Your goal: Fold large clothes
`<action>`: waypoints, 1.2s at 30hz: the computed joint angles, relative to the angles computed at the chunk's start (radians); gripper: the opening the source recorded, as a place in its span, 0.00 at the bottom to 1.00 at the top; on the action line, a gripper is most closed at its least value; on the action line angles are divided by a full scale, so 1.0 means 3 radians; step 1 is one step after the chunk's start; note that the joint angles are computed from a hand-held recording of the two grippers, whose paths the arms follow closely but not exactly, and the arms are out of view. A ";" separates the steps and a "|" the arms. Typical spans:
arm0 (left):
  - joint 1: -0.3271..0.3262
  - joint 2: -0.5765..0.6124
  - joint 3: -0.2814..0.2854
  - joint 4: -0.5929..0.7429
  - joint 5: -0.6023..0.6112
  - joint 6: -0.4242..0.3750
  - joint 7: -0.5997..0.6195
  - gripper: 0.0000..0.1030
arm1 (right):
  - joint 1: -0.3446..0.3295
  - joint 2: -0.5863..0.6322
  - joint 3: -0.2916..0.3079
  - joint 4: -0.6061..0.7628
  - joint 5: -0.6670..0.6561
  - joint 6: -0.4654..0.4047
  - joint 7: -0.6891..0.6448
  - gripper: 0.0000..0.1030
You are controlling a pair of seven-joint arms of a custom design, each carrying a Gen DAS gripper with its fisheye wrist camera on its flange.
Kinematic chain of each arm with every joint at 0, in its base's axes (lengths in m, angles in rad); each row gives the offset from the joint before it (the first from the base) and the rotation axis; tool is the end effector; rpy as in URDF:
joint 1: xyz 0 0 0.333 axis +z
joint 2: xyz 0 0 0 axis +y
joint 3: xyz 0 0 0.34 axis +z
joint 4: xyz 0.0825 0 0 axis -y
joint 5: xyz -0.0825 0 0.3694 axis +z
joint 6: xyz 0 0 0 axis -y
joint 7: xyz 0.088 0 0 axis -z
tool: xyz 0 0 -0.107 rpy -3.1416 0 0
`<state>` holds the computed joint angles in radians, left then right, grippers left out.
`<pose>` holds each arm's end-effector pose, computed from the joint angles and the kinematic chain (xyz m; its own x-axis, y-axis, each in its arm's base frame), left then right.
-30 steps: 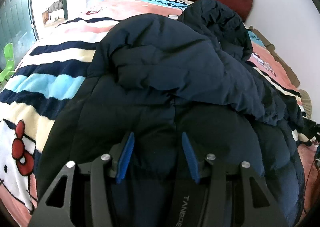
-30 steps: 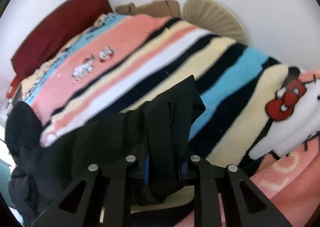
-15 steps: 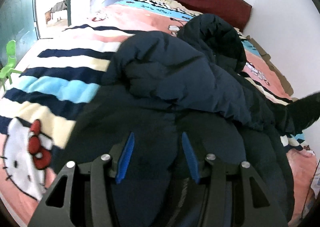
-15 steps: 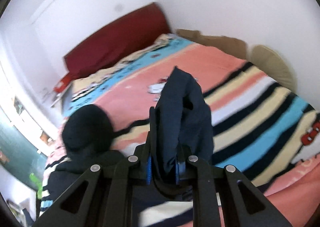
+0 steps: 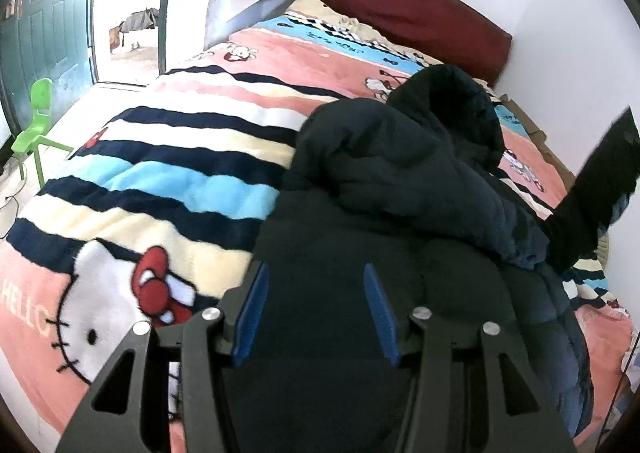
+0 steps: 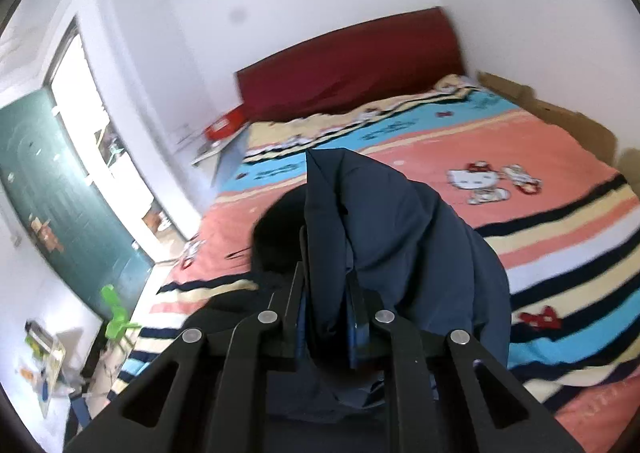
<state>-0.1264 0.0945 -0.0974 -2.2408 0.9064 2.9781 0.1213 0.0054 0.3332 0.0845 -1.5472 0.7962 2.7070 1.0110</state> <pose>0.5283 -0.1753 0.4162 0.2701 -0.9262 0.2632 -0.7068 -0.3764 -0.5990 0.7011 0.0283 0.5756 0.2100 -0.9130 -0.3497 -0.6331 0.1456 -0.7603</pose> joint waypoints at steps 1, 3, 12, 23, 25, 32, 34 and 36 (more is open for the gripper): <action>0.0009 -0.0019 0.0017 -0.0024 0.0036 0.0021 -0.0019 0.46 | 0.0039 -0.0003 0.0016 0.0005 -0.0025 -0.0001 0.0016 0.15; 0.0037 -0.0047 0.0033 -0.0066 0.0069 0.0061 -0.0034 0.46 | 0.0145 0.0017 0.0056 0.0033 -0.0093 -0.0006 0.0062 0.15; 0.0207 -0.0096 0.0115 -0.0248 0.0257 0.0332 -0.0167 0.46 | 0.0573 0.0255 0.0149 0.0107 -0.0460 -0.0039 0.0384 0.15; 0.0329 -0.0134 0.0230 -0.0475 0.0443 0.0546 -0.0406 0.47 | 0.1073 0.0738 0.0023 0.0224 -0.1292 -0.0127 0.1080 0.13; 0.0361 -0.0157 0.0227 -0.0521 0.0482 0.0568 -0.0455 0.46 | 0.1141 0.0800 -0.0014 0.0253 -0.1429 -0.0146 0.1194 0.13; 0.0465 -0.0263 0.0124 -0.0618 0.0328 0.0441 -0.0289 0.46 | 0.1198 0.0763 0.0004 0.0092 -0.1620 -0.0040 0.1309 0.25; 0.0477 -0.0280 0.0081 -0.0618 0.0128 0.0395 -0.0074 0.46 | 0.1170 0.0706 0.0012 0.0026 -0.1611 0.0023 0.1324 0.37; 0.0465 -0.0282 0.0037 -0.0573 -0.0024 0.0327 0.0109 0.47 | 0.1130 0.0610 -0.0001 -0.0091 -0.1616 0.0123 0.1307 0.39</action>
